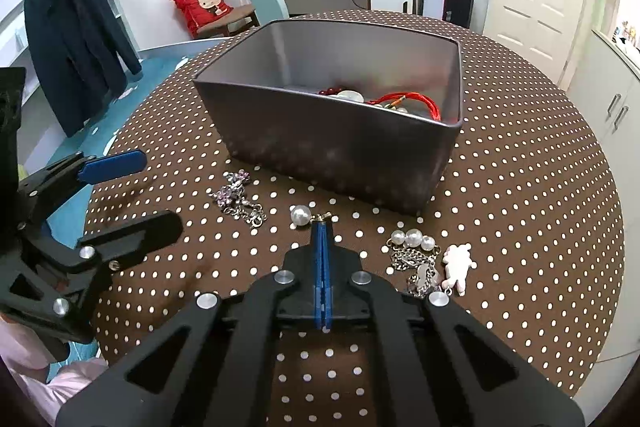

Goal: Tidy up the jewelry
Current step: 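Return to the pile and grasp a silver pearl charm with the right tool, then grasp a silver chain charm with the left tool while the right tool holds its charm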

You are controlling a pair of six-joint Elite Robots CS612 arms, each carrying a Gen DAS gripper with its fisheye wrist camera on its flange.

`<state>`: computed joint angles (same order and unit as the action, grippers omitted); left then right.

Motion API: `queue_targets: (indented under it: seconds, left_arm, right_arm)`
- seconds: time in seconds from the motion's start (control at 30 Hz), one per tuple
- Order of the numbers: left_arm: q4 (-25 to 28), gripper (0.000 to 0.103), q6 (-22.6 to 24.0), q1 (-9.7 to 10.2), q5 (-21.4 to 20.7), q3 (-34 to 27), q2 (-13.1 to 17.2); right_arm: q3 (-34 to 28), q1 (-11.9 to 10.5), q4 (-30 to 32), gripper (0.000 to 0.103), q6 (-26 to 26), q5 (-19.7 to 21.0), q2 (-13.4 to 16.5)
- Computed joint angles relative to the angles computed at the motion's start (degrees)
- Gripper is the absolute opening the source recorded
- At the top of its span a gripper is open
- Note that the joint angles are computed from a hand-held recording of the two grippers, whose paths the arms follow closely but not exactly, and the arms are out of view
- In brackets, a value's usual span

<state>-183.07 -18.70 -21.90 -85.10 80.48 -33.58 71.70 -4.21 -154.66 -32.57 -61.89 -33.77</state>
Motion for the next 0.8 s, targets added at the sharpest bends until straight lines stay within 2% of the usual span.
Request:
queue_targets:
  seconds: [0.03, 0.13, 0.17, 0.2, 0.43, 0.47, 0.5, 0.53, 0.8]
  left_arm:
    - [0.2, 0.092, 0.0, 0.0, -0.1, -0.1, 0.1]
    - [0.6, 0.092, 0.0, -0.02, -0.2, -0.4, 0.2]
    - [0.8, 0.092, 0.0, -0.01, -0.3, -0.5, 0.2]
    - [1.0, 0.092, 0.1, -0.02, -0.2, -0.6, 0.3]
    - [2.7, 0.092, -0.3, 0.03, 0.0, -1.0, 0.4]
    - [3.0, 0.092, -0.4, -0.02, 0.1, -1.2, 0.5]
    - [3.2, 0.092, -0.6, -0.04, 0.2, -1.3, 0.6]
    - [3.4, 0.092, -0.7, -0.04, 0.2, -1.4, 0.6]
    - [3.2, 0.092, -0.3, 0.05, -0.5, -2.2, 0.9]
  right_arm:
    - [0.0, 0.1, -0.2, 0.0, 0.3, -0.3, -0.1]
    - [0.2, 0.0, -0.9, 0.012, 0.0, -0.6, -0.2]
    - [0.1, 0.1, -1.2, 0.027, 0.2, -1.1, -0.2]
    - [0.1, 0.2, -1.5, 0.035, 0.2, -1.4, -0.1]
    - [-1.0, 0.9, -0.2, 0.034, -3.0, -0.9, 0.6]
    - [-1.0, 1.0, -0.9, 0.03, -3.5, -0.4, 0.8]
    - [-0.8, 1.0, -1.9, 0.019, -3.6, -0.5, 0.9]
    - [-0.6, 1.1, -2.6, 0.016, -4.2, -0.7, 0.9]
    - [0.1, 0.5, -1.8, 0.014, -3.6, 0.8, 0.4]
